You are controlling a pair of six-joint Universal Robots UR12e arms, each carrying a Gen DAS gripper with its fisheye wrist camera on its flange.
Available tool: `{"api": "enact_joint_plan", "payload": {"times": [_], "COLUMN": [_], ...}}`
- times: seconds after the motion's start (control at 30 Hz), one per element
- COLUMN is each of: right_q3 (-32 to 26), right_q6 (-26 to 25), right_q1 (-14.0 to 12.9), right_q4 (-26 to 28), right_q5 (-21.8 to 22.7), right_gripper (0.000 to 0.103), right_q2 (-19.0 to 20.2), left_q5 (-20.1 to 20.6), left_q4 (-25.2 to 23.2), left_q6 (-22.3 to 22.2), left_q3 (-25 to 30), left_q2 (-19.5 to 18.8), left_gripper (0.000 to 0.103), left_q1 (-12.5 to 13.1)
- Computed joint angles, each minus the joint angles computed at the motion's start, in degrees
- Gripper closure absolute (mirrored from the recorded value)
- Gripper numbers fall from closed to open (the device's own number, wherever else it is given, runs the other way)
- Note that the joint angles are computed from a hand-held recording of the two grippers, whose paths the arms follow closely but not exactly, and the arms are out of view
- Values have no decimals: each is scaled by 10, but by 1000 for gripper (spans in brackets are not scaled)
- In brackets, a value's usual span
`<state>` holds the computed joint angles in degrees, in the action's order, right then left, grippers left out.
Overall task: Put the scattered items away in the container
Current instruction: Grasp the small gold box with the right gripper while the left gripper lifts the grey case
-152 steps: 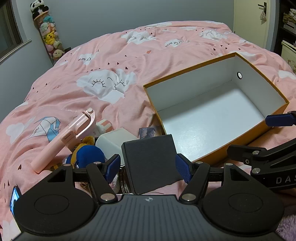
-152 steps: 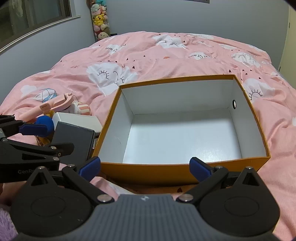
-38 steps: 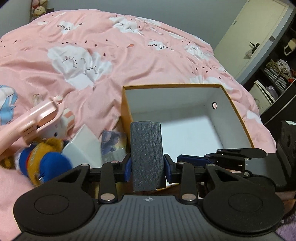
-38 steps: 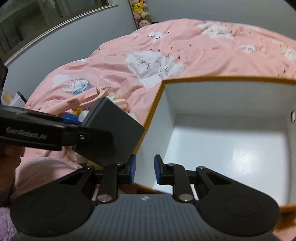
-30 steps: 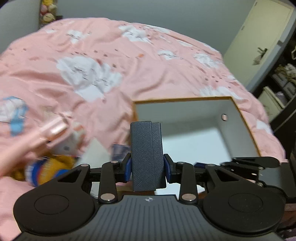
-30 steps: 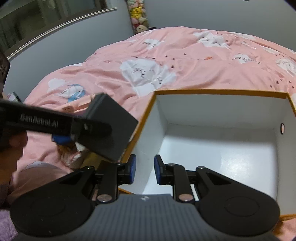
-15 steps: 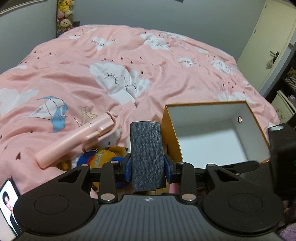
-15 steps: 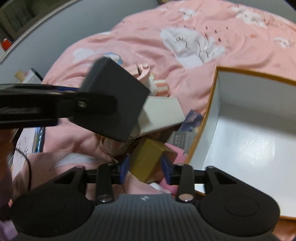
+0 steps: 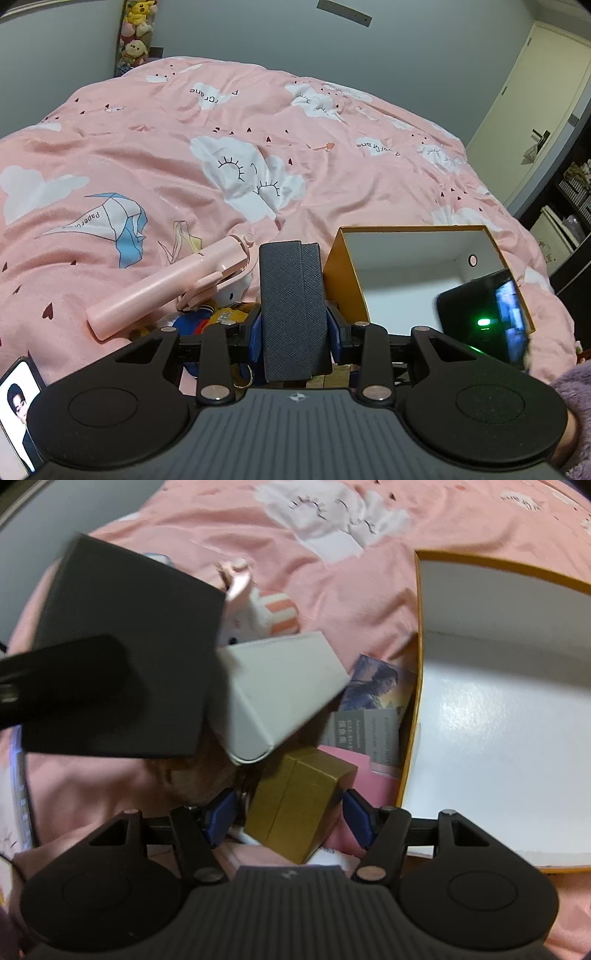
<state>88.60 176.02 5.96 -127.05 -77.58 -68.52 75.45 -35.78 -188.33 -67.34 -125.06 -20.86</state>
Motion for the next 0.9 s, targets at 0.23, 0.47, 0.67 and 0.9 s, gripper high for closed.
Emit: {"api": "enact_joint_plan", "payload": {"times": [0.23, 0.47, 0.67, 0.9], "right_q3": [7, 32, 62, 91], "right_q6": [16, 21, 24, 57], "right_q1": [-9, -29, -52, -83], "right_q4": [-11, -57, -118, -207], "right_q5": [20, 60, 113, 126], "right_gripper": [45, 48, 49, 49], "right_q2": [1, -19, -46, -74], "left_q5": [-7, -1, -4, -44], "left_q4": [6, 13, 13, -12], "left_q6": [0, 5, 12, 16], "left_q3": [-4, -3, 3, 32], "left_q2": [1, 3, 1, -14], "left_gripper": [63, 63, 63, 63], "left_q1": [2, -1, -6, -12]}}
